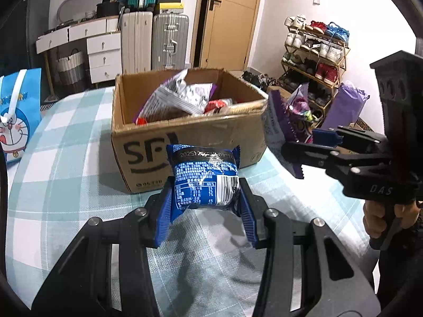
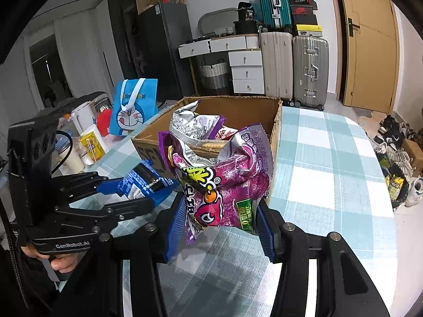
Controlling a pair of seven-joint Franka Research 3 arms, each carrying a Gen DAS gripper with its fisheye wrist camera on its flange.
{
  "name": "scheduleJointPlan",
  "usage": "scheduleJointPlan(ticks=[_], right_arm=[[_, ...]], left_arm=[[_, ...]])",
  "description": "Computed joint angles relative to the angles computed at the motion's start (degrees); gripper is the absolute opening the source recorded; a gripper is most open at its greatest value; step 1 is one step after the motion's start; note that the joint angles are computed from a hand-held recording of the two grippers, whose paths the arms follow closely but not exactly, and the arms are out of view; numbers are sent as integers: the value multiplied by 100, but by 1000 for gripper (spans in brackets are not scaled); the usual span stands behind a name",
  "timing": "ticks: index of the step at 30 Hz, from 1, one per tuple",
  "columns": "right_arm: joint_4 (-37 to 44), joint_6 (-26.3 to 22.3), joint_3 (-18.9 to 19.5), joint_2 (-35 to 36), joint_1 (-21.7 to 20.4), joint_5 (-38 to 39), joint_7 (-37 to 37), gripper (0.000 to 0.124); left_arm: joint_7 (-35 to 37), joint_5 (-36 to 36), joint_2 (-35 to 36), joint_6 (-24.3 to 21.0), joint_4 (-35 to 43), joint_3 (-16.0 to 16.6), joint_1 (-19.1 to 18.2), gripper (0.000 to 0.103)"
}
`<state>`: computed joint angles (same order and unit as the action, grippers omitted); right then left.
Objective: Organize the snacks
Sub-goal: 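Carry both held snacks over the box and lower them inside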
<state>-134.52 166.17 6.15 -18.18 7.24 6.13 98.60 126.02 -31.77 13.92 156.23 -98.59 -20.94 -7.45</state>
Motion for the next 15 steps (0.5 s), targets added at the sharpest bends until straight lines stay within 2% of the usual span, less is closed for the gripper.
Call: scheduleJointPlan(ticks=[5,15], right_arm=[[-9,12,5,-45,-21,-13,30,50],[-59,109,56,-162,-82,-43,98,50]], left_arm=[[88,-221,-226,19,-124,3,20,42],[320,-681,-609,29,-329,224,-60,42]])
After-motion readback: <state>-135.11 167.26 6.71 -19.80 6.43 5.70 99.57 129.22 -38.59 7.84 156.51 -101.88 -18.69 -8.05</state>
